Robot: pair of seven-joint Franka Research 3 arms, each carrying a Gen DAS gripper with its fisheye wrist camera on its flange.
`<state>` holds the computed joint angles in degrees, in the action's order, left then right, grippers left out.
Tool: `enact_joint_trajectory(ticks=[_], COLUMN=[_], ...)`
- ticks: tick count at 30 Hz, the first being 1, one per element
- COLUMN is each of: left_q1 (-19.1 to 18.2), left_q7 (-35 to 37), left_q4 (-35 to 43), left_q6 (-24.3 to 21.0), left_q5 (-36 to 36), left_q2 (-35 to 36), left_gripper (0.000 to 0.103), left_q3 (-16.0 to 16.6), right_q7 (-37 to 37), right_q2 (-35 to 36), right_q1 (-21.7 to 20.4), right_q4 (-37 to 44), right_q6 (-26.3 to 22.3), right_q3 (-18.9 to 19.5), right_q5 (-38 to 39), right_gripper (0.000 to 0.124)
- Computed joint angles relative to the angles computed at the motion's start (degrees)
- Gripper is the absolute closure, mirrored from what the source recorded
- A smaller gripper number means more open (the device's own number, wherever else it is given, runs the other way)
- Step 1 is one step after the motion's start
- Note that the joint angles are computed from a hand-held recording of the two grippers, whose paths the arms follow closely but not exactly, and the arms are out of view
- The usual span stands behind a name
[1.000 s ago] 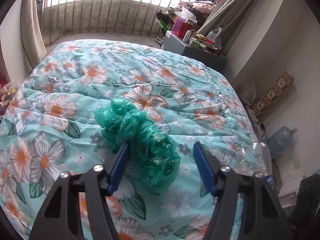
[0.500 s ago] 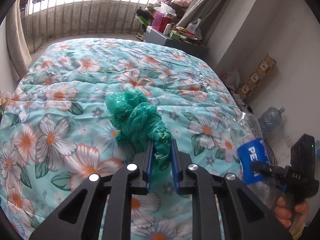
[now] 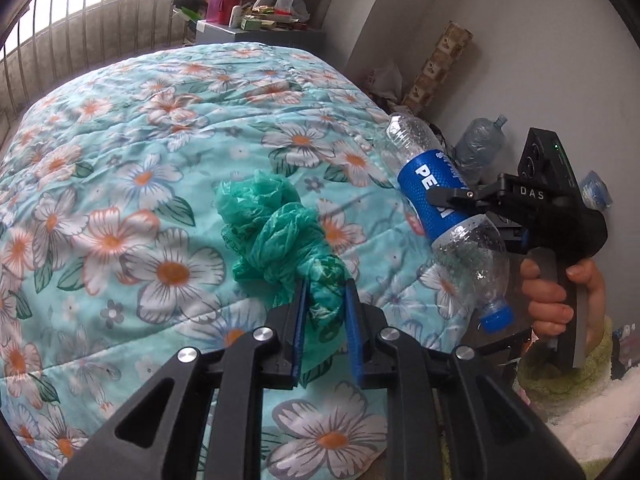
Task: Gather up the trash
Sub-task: 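Lift the green bag with the left tool while the right tool carries the bottle to the wastebasket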
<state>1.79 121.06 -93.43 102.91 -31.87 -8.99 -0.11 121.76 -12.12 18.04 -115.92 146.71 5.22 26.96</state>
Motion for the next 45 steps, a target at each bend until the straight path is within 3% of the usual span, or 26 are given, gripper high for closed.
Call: enact_joint_trajectory(ticks=[3,10,12,16,30,36,45], left_q1=[0.2,0.5,0.5,0.2,-2.5,-4.2,-5.9], left_q7=[-1.3,-3.8,-4.5,-5.6,-14.9,-15.5,-16.8], left_q4=[0.0,-0.1,-0.1,-0.8,-5.8,-9.7,-12.0], left_q6=[-0.3,-0.3,-0.1,1.3,14.4,20.9,24.5], left_q5=[-1.0,-0.8,-1.0,-1.2,12.6,18.7,24.0], left_q2=[0.3,-0.1,-0.3,-0.8,-1.9,-3.5,-4.5], left_gripper=[0.081,0.051,0.046,0.037,0.036,0.036,0.047], left_q3=[0.2,0.0,0.1,-0.1,-3.2,-4.1,-4.2], right_q7=[-0.1,-3.7,-4.2,-6.3,-6.2,-4.6,-5.0], right_q2=[0.4,0.8,0.5,0.2,-1.7,-1.6,0.3], right_q1=[0.0,0.3,0.1,0.1,-0.8,-1.0,-0.2], right_q4=[0.7,1.8,1.9,1.9,-0.6,-0.6,1.6], right_q6=[-0.8,-2.8,-3.3,-3.9,-3.2,-2.7,-3.9], right_q3=[-0.1,-1.0,-0.8,-1.0,-0.8,-0.1,0.0], right_q5=[-0.2,2.2,1.7,2.3,2.1,-0.3,-1.1], right_gripper=[0.067,0.064,0.057,0.055,0.054,0.055,0.061])
